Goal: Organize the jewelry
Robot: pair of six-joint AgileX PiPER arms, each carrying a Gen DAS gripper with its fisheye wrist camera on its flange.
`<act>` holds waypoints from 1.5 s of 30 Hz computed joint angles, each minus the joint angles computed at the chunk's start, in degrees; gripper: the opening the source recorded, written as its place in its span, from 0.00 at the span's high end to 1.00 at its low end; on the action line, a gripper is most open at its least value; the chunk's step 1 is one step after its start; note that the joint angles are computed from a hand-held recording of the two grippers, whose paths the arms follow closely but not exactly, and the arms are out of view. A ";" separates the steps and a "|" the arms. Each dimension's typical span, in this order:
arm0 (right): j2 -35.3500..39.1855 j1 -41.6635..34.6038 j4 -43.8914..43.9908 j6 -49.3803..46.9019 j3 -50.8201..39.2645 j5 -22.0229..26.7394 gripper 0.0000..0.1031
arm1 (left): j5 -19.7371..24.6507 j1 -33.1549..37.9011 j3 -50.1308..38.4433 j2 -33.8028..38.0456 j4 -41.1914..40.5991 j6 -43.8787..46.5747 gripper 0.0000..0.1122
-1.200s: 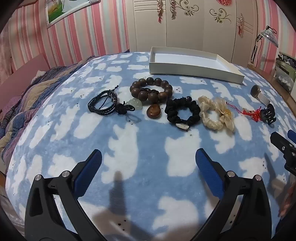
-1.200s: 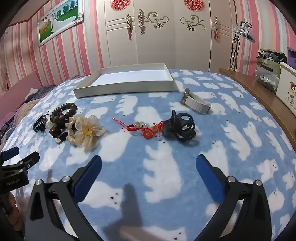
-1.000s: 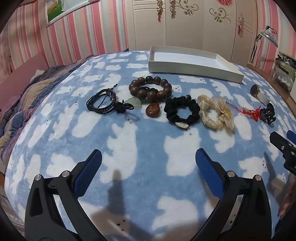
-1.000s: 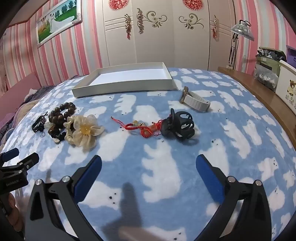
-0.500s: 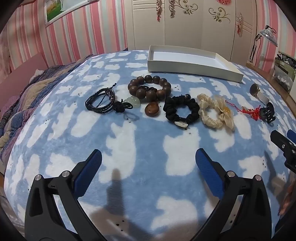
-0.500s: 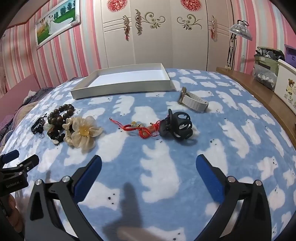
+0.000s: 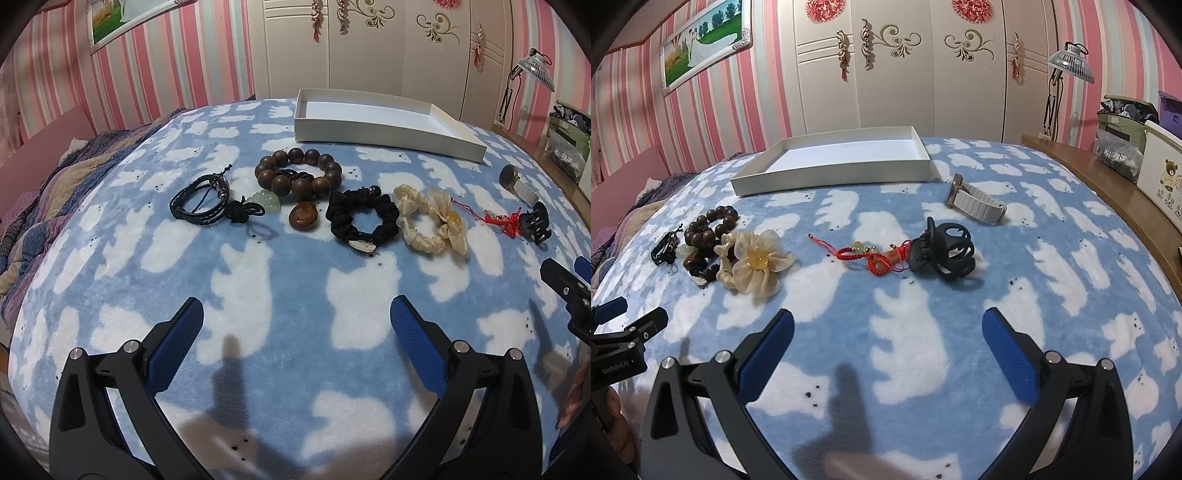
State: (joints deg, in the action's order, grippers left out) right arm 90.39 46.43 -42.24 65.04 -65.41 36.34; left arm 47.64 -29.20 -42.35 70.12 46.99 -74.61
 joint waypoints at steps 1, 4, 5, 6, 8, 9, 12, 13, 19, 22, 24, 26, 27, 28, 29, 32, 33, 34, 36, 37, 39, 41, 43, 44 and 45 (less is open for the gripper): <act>-0.03 -0.01 -0.08 0.05 0.05 -0.09 0.02 | 0.00 -0.07 0.01 -0.01 0.07 -0.08 0.11; 0.10 0.15 -0.50 0.42 -0.06 0.13 0.02 | 0.18 -0.30 -0.03 0.15 0.29 -0.33 0.11; 0.11 0.16 -0.43 0.38 -0.07 0.12 0.02 | 0.18 -0.20 -0.02 0.07 0.16 -0.13 0.11; 0.11 0.18 -0.45 0.43 -0.08 0.14 0.02 | 0.14 -0.17 -0.03 0.09 0.15 -0.09 0.11; 0.13 0.22 -0.49 0.49 -0.06 0.12 0.02 | 0.21 -0.17 -0.06 0.15 0.21 -0.09 0.11; 0.15 0.27 -0.55 0.56 -0.07 0.18 0.02 | 0.40 -0.33 -0.04 0.04 0.25 -0.20 0.11; 0.34 0.31 -0.11 0.35 -0.35 0.38 0.02 | 0.28 -0.22 0.00 0.00 0.18 -0.12 0.11; 0.41 0.28 0.00 0.31 -0.45 0.48 0.02 | 0.22 -0.14 0.00 0.00 0.13 -0.04 0.11; 0.57 0.31 -0.17 0.36 -0.62 0.73 0.02 | 0.40 -0.46 -0.09 0.01 -0.03 -0.14 0.11; 0.59 0.37 -0.34 0.56 -0.61 0.85 0.02 | 0.37 -0.55 -0.08 -0.06 -0.19 -0.16 0.11; 0.60 0.42 -0.55 0.79 -0.60 0.92 0.02 | 0.39 -0.63 -0.10 0.01 -0.21 -0.30 0.11; 0.65 0.46 -0.89 1.29 -0.51 0.93 0.02 | -0.31 0.23 0.19 -0.26 -0.55 0.21 0.11; 0.67 0.43 -0.99 1.50 -0.50 1.01 0.02 | -0.58 0.46 0.29 -0.22 -0.54 0.22 0.11; 0.64 0.45 -1.11 1.70 -0.45 1.05 0.02 | -0.59 0.45 0.31 -0.24 -0.53 0.15 0.11; 0.55 0.41 -1.24 1.96 -0.31 0.97 0.02 | -0.69 0.47 0.34 -0.21 -0.50 0.12 0.11; 0.58 0.39 -1.33 2.37 -0.25 1.23 0.02 | -1.22 0.80 0.49 -0.08 -0.69 0.42 0.11; 0.69 0.35 -1.19 2.32 -0.34 1.42 0.02 | -1.32 0.89 0.52 -0.06 -0.79 0.50 0.11; 0.68 0.40 -1.23 2.38 -0.35 1.62 0.02 | -1.48 1.01 0.59 -0.11 -0.85 0.57 0.11; 0.69 0.68 -1.51 2.66 -0.34 1.99 0.02 | -1.88 1.18 0.77 -0.25 -0.86 0.51 0.11; 0.78 0.79 -1.60 2.71 -0.41 2.20 0.02 | -2.02 1.29 0.84 -0.26 -0.86 0.46 0.11; 1.10 0.85 -1.36 2.29 -0.78 2.58 0.02 | -2.67 1.79 0.93 -0.27 -1.41 0.98 0.11; 1.56 0.90 -0.80 1.61 -1.34 3.20 0.02 | -3.36 2.44 1.08 -0.40 -1.94 1.34 0.11; 1.83 0.98 -0.53 1.29 -1.64 3.68 0.02 | -3.91 2.75 1.19 -0.46 -2.36 1.61 0.11; 1.92 1.07 -0.63 1.41 -1.76 4.00 0.02 | -3.99 2.78 1.25 -0.52 -2.37 1.60 0.11; 1.95 1.13 -0.68 1.50 -1.78 4.12 0.02 | -4.08 2.75 1.26 -0.48 -2.34 1.61 0.11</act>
State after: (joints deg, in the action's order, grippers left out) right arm 92.34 47.56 -42.92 66.54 -67.19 40.46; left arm 43.56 -26.45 -41.09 69.64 44.65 -73.00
